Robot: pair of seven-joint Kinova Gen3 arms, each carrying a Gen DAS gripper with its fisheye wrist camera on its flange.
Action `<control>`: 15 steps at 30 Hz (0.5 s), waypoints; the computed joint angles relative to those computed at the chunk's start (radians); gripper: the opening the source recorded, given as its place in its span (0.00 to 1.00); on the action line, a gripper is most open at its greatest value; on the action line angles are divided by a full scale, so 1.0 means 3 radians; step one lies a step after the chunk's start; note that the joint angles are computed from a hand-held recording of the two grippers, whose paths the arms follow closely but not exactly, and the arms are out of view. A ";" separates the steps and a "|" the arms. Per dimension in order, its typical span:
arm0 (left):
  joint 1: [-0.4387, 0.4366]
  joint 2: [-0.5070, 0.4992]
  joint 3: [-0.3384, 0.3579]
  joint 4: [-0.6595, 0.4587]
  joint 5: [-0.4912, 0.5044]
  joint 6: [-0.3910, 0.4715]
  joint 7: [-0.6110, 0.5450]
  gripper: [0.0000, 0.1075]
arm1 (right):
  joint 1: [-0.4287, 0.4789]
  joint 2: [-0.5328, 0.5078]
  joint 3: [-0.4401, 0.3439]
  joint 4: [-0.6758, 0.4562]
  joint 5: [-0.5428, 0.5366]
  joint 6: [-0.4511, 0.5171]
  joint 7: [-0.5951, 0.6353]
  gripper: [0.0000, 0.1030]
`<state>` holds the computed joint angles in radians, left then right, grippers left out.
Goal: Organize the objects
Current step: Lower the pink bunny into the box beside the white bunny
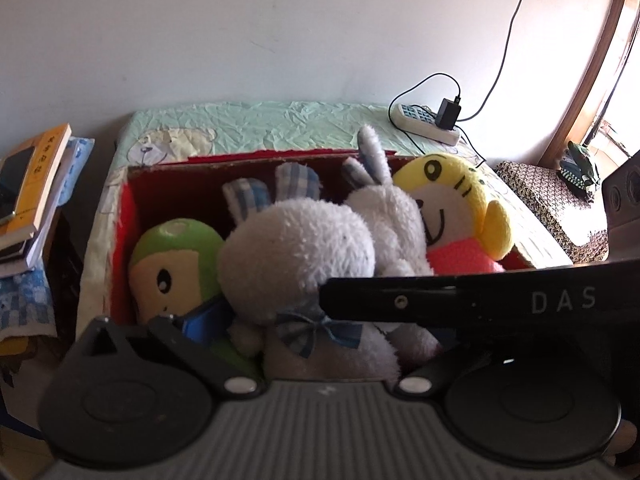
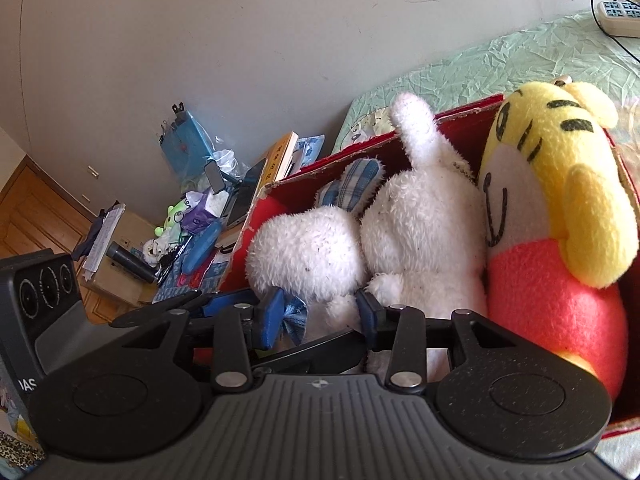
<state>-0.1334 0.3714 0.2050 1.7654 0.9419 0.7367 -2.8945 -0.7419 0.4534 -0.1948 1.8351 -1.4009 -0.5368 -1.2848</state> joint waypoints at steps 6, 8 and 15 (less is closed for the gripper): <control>0.0066 -0.0061 -0.0027 0.0021 -0.0102 -0.0075 0.0141 0.95 | -0.0089 -0.0047 -0.0016 0.0106 0.0125 -0.0209 -0.0225 0.43; 0.0101 -0.0093 -0.0034 0.0047 -0.0146 -0.0139 0.0192 0.95 | -0.0131 -0.0056 -0.0018 0.0114 0.0086 -0.0280 -0.0194 0.43; 0.0289 -0.0224 -0.0073 0.0140 -0.0467 -0.0477 0.0628 0.95 | -0.0266 -0.0071 -0.0063 0.0141 -0.0027 -0.0620 -0.0156 0.48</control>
<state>-0.0466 0.3043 0.1832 1.8073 0.8018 0.5937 -2.7062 -0.8217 0.4321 -0.2137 1.8774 -1.4089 -0.7228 -1.3318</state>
